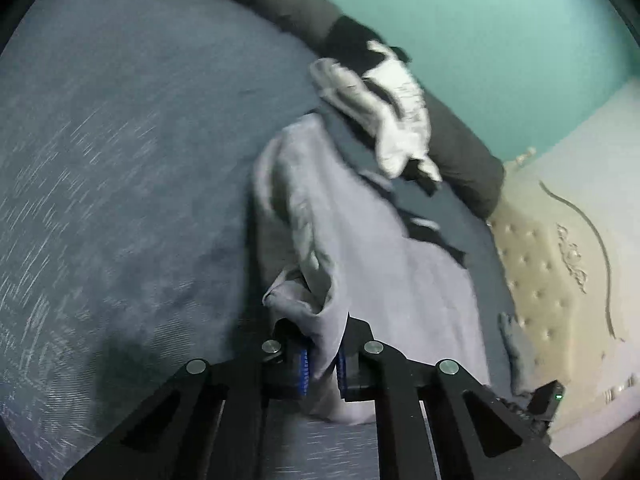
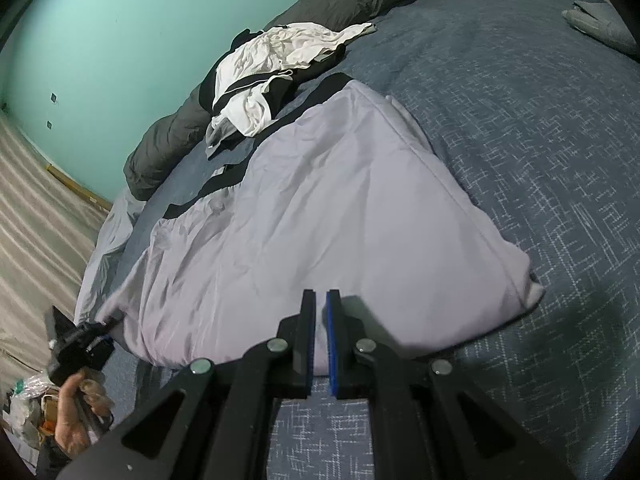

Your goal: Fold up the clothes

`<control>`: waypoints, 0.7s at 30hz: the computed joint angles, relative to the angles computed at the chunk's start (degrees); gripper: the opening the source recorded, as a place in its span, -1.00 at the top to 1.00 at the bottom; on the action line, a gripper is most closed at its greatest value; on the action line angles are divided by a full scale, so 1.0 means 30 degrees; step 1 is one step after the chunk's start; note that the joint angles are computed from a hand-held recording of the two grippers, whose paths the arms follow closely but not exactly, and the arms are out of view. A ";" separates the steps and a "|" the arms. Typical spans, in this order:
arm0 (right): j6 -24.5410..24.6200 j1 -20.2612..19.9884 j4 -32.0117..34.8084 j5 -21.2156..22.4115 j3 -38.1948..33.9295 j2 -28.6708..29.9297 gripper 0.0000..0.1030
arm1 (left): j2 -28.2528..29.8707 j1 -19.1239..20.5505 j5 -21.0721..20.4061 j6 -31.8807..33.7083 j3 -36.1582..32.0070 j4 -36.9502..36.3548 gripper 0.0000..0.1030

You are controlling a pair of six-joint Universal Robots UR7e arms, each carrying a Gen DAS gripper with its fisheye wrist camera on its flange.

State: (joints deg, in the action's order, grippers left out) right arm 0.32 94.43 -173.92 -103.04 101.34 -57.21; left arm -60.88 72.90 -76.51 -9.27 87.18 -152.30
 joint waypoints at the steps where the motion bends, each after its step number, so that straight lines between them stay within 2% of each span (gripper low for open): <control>1: 0.0029 -0.0025 -0.0040 0.0050 0.0020 -0.0031 0.91 | -0.0030 -0.0226 -0.0150 0.0201 -0.0022 -0.0006 0.82; 8: 0.0214 -0.0270 -0.0389 0.0419 0.0333 -0.0386 0.91 | 0.1775 -0.2392 -0.0819 0.2039 -0.2229 0.0910 0.82; 15: 0.0672 -0.0758 -0.0826 0.1007 0.0663 -0.0978 0.91 | 0.5094 -0.4458 -0.2244 0.3825 -0.5168 0.2903 0.82; 21: 0.1274 -0.1330 -0.1141 0.1566 0.0951 -0.1437 0.91 | 0.8157 -0.5362 -0.3107 0.5140 -0.7059 0.6724 0.81</control>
